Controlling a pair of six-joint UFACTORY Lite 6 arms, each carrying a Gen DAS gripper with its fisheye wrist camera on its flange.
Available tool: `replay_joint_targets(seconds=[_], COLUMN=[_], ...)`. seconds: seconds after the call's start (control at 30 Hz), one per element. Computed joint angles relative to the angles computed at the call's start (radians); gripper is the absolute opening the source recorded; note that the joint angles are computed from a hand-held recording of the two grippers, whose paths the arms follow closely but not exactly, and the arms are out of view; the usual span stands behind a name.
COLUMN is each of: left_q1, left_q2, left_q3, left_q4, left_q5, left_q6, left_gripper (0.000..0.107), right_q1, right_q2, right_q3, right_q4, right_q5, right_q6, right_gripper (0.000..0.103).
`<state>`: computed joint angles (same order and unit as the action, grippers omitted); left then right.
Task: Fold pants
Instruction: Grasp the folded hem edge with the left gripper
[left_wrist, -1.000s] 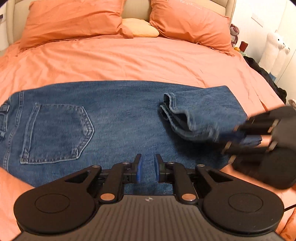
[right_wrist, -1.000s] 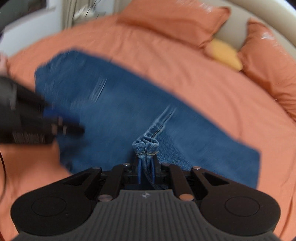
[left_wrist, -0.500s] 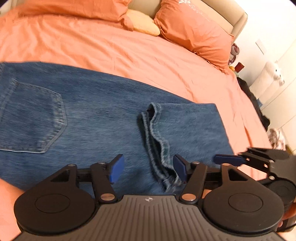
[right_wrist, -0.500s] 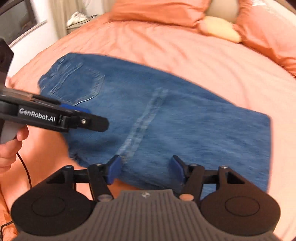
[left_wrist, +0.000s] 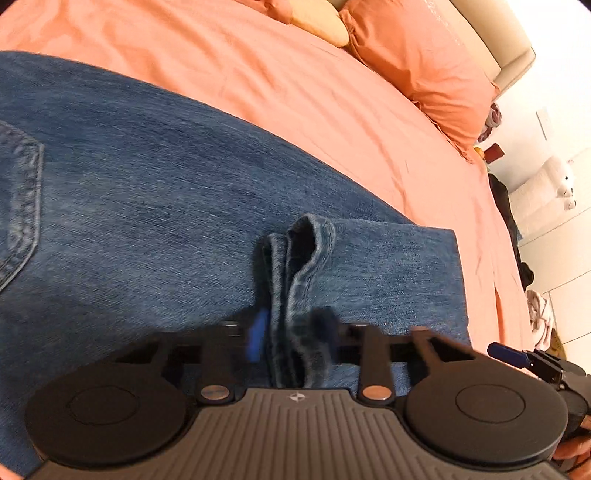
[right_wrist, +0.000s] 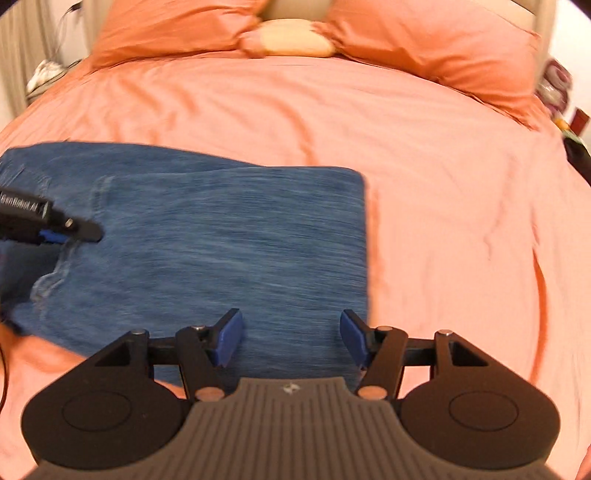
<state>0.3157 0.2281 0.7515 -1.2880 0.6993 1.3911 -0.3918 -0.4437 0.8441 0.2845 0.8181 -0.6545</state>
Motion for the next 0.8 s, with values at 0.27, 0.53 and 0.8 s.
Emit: replay_joint_targets(seconds=[0.27,0.53,0.8], left_q1=[-0.085,-0.24,-0.296], left_q2=[-0.311,-0.118,-0.001], left_q3=[-0.061,0.065,0.06], left_q4=[0.004,0.196,0.076], left_q5=[-0.044,-0.31,-0.435], left_q6=[0.089,-0.082,0.054], left_gripper=[0.009,0.008,0.013], right_q1=[-0.154,-0.172,-0.177], right_q2=[0.046,0.079,0.179], right_q3=[0.003,0.004,-0.025], right_q4=[0.108,0.138,0.117], right_q5=[-0.022,0.021,-0.033], right_q6=[-0.166,-0.194,-0.159], right_gripper=[0.037,0.018,0.01])
